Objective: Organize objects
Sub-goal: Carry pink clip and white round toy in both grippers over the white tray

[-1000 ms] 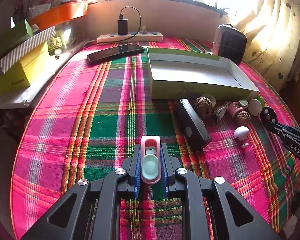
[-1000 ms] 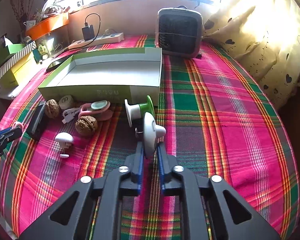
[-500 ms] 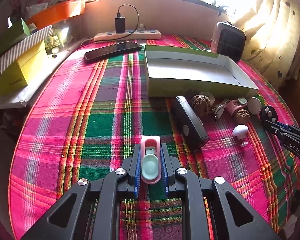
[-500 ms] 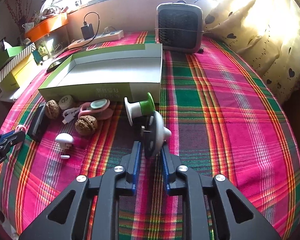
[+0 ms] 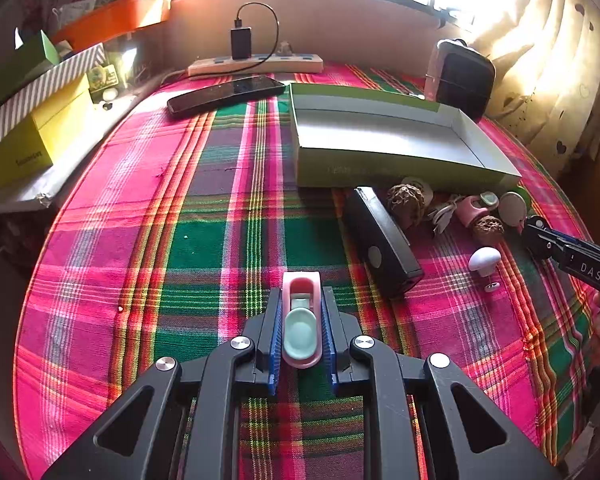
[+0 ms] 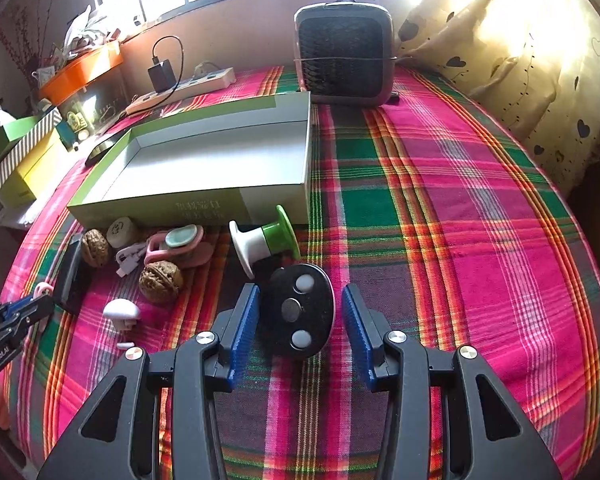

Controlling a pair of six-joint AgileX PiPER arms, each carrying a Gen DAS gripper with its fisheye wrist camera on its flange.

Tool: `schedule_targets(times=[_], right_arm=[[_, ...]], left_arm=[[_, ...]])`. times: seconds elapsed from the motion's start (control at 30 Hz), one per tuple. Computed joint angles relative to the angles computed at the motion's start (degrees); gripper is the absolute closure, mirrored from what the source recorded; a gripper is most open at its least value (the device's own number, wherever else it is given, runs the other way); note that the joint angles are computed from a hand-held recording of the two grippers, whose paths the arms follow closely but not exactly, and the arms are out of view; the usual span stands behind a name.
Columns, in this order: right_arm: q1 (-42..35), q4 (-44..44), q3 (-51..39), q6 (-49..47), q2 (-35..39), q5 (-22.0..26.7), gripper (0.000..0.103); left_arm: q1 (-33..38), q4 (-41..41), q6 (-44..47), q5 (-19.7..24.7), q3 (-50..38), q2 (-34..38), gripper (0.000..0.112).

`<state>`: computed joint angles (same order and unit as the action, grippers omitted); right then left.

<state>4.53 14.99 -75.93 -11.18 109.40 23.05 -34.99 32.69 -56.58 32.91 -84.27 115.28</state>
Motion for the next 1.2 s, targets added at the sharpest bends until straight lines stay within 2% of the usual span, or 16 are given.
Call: schedule_targets(times=[0.07,0.13,0.27,0.4,0.87,0.97,1.2], right_arm=[[0.25,-0.34,0.08,0.07,-0.09,-0.06,0.06],[0.15,0.57,0.09,-0.94,-0.12,-0.03,0.066],[-0.19,2.21,0.39,-2.12,-0.21,-0.31,0.068],[-0.06,1.84,1.3,-1.97,-0.98,-1.76,0.074],[0.13,3.53,2.81,-4.22,-3.65,-3.18,0.075],[-0.06,6.08,2.44,-6.59,-4.71,-2.45,0.075],[0.51,5.98,-2.1,-7.31,-4.74,0.63,0.075]], left_arm=[[0.06,-0.07,0.09,-0.19,0.14,-0.11,0.096],[0.06,-0.12,0.12,-0.26,0.18,-0.12,0.096],[-0.02,-0.26,0.44,-0.21,-0.35,0.24,0.096],[-0.05,-0.54,0.8,0.03,-0.87,0.45,0.096],[-0.38,-2.44,4.54,1.55,-4.43,0.31,0.096],[-0.09,-4.71,7.29,1.49,-5.78,0.34,0.096],[0.78,-9.03,14.23,3.29,-11.81,1.67,0.096]])
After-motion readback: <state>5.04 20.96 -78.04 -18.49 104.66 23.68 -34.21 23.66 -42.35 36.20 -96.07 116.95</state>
